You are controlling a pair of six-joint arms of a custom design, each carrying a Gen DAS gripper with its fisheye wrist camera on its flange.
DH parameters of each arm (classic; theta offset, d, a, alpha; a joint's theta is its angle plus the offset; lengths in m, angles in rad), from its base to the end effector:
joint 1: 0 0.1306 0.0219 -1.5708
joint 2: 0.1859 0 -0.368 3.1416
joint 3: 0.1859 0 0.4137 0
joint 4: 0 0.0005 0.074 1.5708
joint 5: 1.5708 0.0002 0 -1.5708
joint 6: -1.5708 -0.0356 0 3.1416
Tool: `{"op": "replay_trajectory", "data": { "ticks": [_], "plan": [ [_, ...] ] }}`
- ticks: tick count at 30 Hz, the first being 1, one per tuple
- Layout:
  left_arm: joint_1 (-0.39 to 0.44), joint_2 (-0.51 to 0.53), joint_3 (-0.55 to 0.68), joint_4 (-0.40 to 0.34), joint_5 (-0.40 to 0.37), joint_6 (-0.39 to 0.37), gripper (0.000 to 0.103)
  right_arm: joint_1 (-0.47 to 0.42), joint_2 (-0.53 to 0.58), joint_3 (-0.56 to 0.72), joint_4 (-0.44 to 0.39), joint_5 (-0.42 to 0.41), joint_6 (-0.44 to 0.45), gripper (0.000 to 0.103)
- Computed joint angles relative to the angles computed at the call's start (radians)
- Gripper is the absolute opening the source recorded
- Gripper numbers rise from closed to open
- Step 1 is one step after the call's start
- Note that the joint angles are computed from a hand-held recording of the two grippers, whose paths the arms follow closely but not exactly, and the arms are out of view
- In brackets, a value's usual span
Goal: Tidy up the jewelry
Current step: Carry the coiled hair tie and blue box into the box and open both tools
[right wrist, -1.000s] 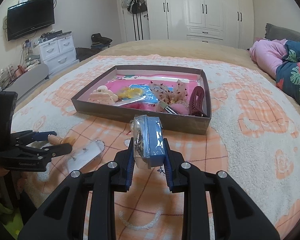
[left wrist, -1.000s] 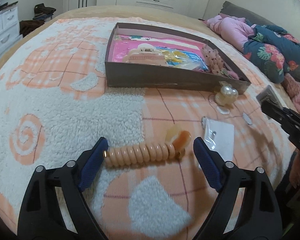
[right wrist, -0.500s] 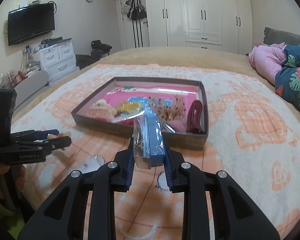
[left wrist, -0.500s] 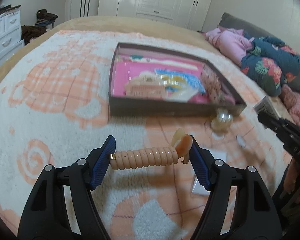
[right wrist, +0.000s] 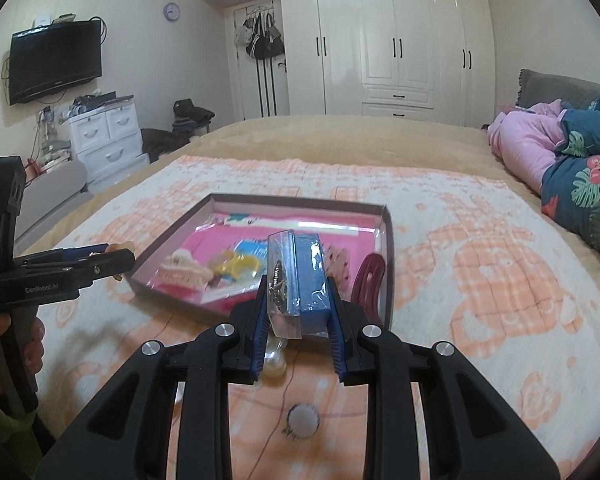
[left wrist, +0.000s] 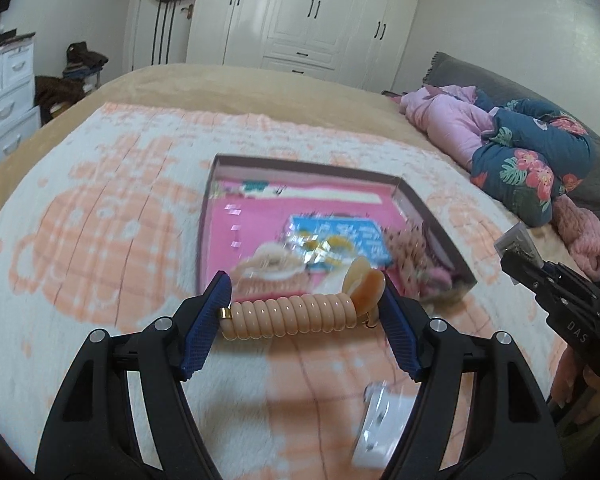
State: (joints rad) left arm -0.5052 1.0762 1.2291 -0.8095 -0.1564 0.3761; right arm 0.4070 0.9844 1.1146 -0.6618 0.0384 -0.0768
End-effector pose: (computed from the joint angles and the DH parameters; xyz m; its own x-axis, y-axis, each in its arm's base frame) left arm 0.3571 -0.1918 0.4774 -0.6328 -0.0646 -0.7716 0.1481 0.9680 -0.2025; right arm 0.3524 0.1499 0.4675 -0.4922 -0.1287 -0.8609 -0.3284 0.9434 0.0467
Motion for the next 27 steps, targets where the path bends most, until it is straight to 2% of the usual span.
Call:
{"op": "replay_trajectory", "data": {
  "ticks": [13,27],
  "plan": [
    [-0.003,0.156,0.112,0.032,0.055,-0.036,0.063,-0.053,0.113,0.061,0.018,-0.004,0.009,0.025],
    [0.011,0.275,0.176,0.014,0.107,-0.046,0.063,-0.074,0.211,0.086,-0.025,-0.033,-0.003,0.025]
  ]
}}
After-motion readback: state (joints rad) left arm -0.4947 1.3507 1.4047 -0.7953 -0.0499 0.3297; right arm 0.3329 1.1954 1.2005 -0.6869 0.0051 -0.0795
